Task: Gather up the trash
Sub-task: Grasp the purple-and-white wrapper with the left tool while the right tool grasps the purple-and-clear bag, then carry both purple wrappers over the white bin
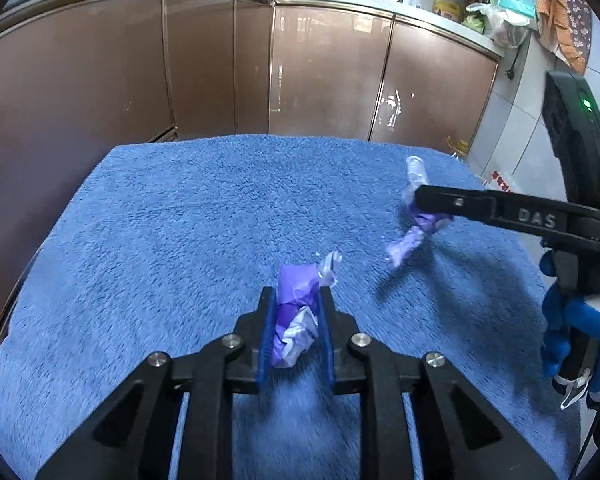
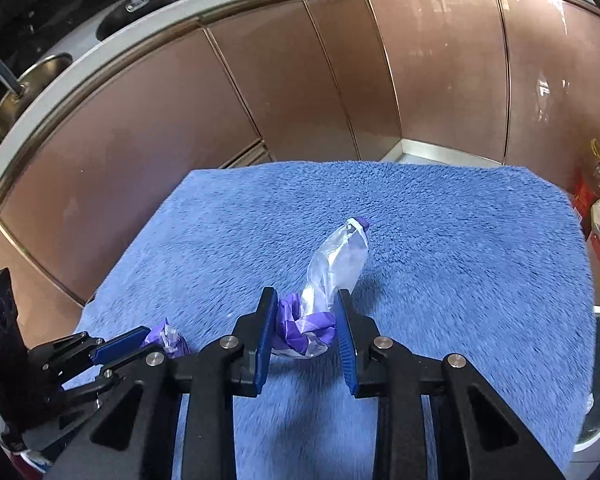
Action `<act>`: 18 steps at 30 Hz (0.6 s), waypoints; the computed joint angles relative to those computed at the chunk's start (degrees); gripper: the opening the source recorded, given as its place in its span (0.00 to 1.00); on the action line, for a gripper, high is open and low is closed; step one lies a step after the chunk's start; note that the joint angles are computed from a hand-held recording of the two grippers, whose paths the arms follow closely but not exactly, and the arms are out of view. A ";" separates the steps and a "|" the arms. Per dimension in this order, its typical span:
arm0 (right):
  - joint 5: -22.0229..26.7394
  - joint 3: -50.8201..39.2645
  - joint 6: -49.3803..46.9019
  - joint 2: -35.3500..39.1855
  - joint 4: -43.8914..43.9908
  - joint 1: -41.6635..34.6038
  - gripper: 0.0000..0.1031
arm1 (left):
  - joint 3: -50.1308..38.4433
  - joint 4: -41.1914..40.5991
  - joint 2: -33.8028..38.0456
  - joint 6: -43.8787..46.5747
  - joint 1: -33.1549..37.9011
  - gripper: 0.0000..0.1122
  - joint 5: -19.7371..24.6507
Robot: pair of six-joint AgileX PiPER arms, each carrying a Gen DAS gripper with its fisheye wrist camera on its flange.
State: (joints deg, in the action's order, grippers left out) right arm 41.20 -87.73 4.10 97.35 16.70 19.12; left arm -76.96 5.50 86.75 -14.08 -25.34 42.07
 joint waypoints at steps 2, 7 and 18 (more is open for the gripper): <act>-0.57 2.64 -1.52 -3.08 1.61 -0.70 0.28 | 0.17 1.15 -1.57 -1.51 -0.60 0.17 0.96; -0.84 9.31 -5.73 -12.02 5.98 -4.11 0.28 | -1.64 5.00 -4.11 -6.04 -3.47 0.17 4.52; 10.94 16.11 -24.68 -29.34 18.46 -31.42 0.28 | -24.60 9.60 5.98 -11.20 -18.27 0.17 14.76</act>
